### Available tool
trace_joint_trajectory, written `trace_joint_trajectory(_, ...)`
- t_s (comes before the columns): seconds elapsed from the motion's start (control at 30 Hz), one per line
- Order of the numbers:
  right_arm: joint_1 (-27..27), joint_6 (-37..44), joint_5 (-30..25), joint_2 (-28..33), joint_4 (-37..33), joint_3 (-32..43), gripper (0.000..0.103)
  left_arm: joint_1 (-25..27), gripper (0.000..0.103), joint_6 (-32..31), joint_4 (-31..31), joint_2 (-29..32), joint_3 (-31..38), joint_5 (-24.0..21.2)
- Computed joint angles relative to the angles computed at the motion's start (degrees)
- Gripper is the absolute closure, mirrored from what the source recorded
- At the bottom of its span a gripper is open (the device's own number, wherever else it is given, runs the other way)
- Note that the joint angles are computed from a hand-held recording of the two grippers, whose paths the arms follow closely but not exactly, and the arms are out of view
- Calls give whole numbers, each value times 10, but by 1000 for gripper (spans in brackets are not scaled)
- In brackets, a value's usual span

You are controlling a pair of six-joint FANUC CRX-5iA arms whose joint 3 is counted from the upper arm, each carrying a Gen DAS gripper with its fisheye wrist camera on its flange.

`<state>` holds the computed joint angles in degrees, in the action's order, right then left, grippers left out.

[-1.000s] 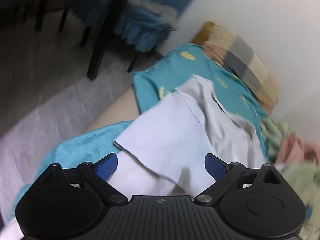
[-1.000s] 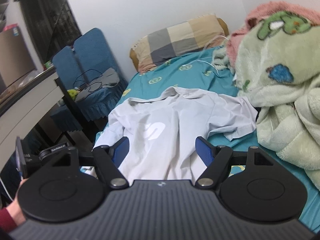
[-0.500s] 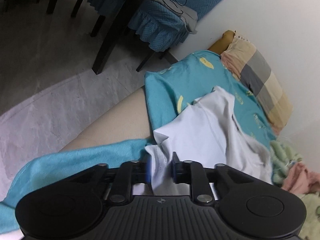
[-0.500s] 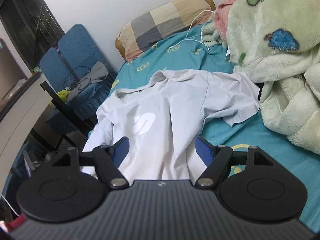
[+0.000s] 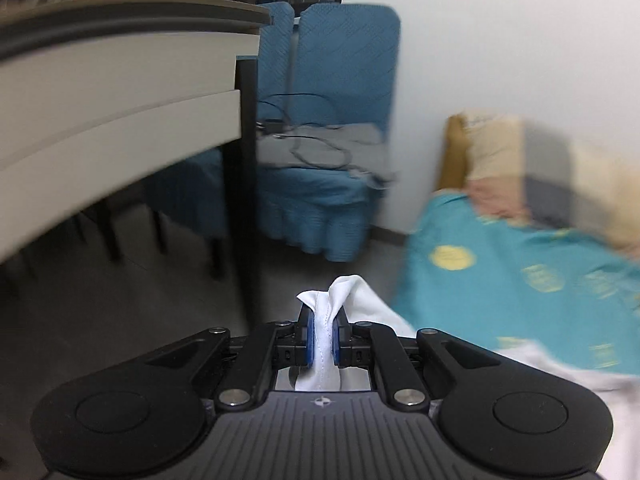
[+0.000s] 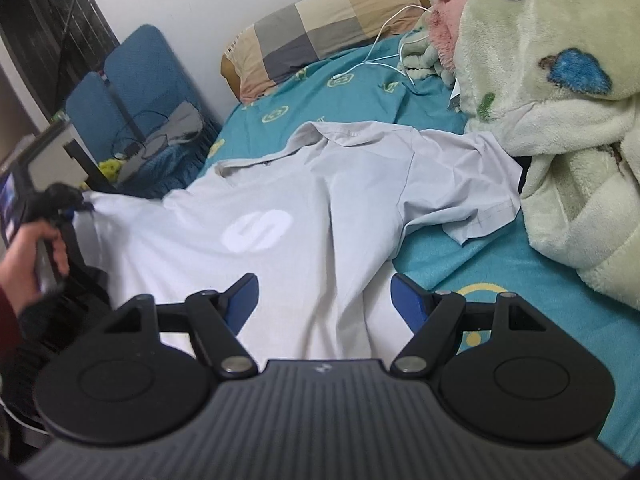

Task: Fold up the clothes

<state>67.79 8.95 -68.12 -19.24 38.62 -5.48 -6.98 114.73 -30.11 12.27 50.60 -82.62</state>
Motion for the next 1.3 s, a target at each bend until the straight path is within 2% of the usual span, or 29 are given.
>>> trace_joint_trajectory(0.03,-4,6,0,5,-4,3,29,1,94,-6,-8,16,12,-12)
trace_joint_trajectory(0.1,-12,15,2,14,-14,8,28,13,91,-3,16,11,-25,10)
trace_joint_trajectory(0.23,-23,33,4,29,-28,17,29,44,69,-2,97,-33,-131,66)
trace_joint_trajectory(0.27,-25,36,4,31,-31,18,29,54,67,-11,124,-49,-156,75)
trace_joint_trajectory(0.33,-28,38,10,32,-34,18,29,74,54,-33,181,-81,-203,91)
trace_joint_trajectory(0.4,-28,38,12,31,-30,18,29,91,49,-58,234,-121,-254,103)
trace_joint_trajectory(0.47,-24,34,11,29,-22,17,29,93,45,-73,260,-170,-296,106)
trace_joint_trajectory(0.5,-20,31,10,27,-15,14,29,87,38,-72,262,-192,-310,105)
trace_joint_trajectory(0.57,-13,26,5,24,2,11,29,68,37,-64,259,-219,-307,76)
trace_joint_trajectory(0.63,-4,20,1,16,19,5,29,33,36,-39,249,-250,-309,57)
trace_joint_trajectory(0.7,7,10,-4,8,39,-3,29,-22,28,-5,221,-271,-297,37)
trace_joint_trajectory(0.73,13,7,-9,5,48,-5,29,-61,22,15,196,-276,-283,26)
trace_joint_trajectory(0.9,47,-21,-29,-17,92,-26,29,-280,15,88,57,-254,-199,-37)
trace_joint_trajectory(1.0,72,-34,-48,-27,113,-37,29,-378,1,123,-1,-255,-203,-32)
trace_joint_trajectory(1.07,87,-38,-60,-32,125,-42,29,-433,0,145,-37,-257,-214,-27)
trace_joint_trajectory(1.17,106,-39,-74,-35,145,-49,29,-454,0,152,-36,-258,-232,-24)
trace_joint_trajectory(1.3,120,-35,-83,-33,169,-52,29,-453,0,142,-46,-257,-240,-26)
